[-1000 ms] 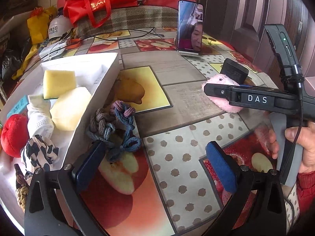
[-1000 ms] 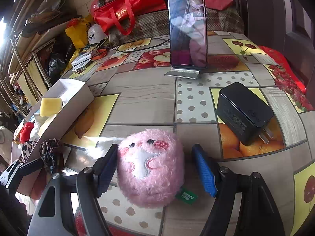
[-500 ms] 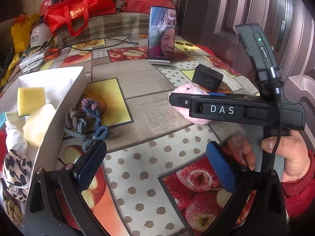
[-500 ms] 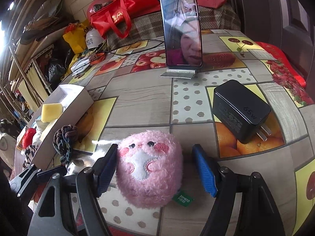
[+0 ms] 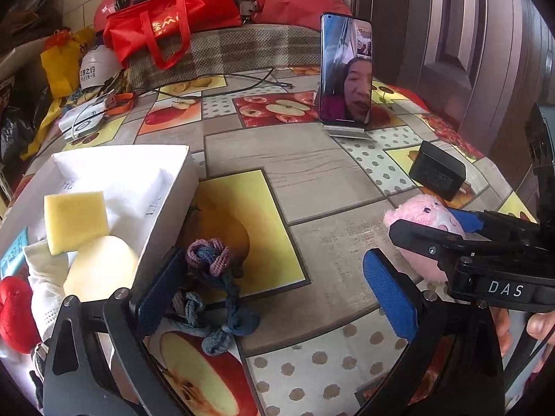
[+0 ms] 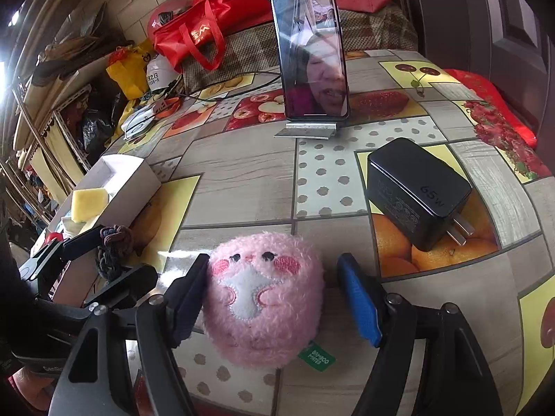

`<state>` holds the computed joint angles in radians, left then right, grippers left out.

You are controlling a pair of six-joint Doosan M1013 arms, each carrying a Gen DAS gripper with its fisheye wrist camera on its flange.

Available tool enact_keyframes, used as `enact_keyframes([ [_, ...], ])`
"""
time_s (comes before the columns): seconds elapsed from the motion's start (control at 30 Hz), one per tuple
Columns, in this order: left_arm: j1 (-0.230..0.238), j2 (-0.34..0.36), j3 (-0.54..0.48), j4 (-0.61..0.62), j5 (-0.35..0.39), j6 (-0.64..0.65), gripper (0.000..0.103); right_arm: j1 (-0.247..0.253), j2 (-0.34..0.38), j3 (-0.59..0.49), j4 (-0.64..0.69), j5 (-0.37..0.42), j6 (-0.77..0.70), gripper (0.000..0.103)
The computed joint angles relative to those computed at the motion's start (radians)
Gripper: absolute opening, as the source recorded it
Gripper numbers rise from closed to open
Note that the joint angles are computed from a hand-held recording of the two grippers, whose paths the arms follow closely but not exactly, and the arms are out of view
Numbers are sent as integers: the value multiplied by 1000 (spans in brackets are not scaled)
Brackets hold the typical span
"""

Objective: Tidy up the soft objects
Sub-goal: 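Grasp the blue-gray knotted rope toy with the left gripper while the right holds the pink plush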

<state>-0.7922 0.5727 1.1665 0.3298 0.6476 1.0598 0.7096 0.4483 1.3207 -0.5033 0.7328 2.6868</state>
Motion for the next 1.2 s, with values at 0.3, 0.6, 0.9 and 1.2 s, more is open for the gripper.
enact_keyframes([
  [0.3, -3, -40, 64, -368, 0, 361, 102, 0, -5, 9, -8, -12, 25, 74],
  [0.6, -22, -95, 124, -32, -100, 86, 102, 0, -3, 5, -6, -9, 17, 74],
  [0.9, -26, -10, 20, -10, 92, 118, 79, 2, 2, -4, 8, -11, -39, 74],
  [1.2, -27, -29, 51, -87, 21, 227, 28, 11, 3, -7, -4, -20, -91, 54],
])
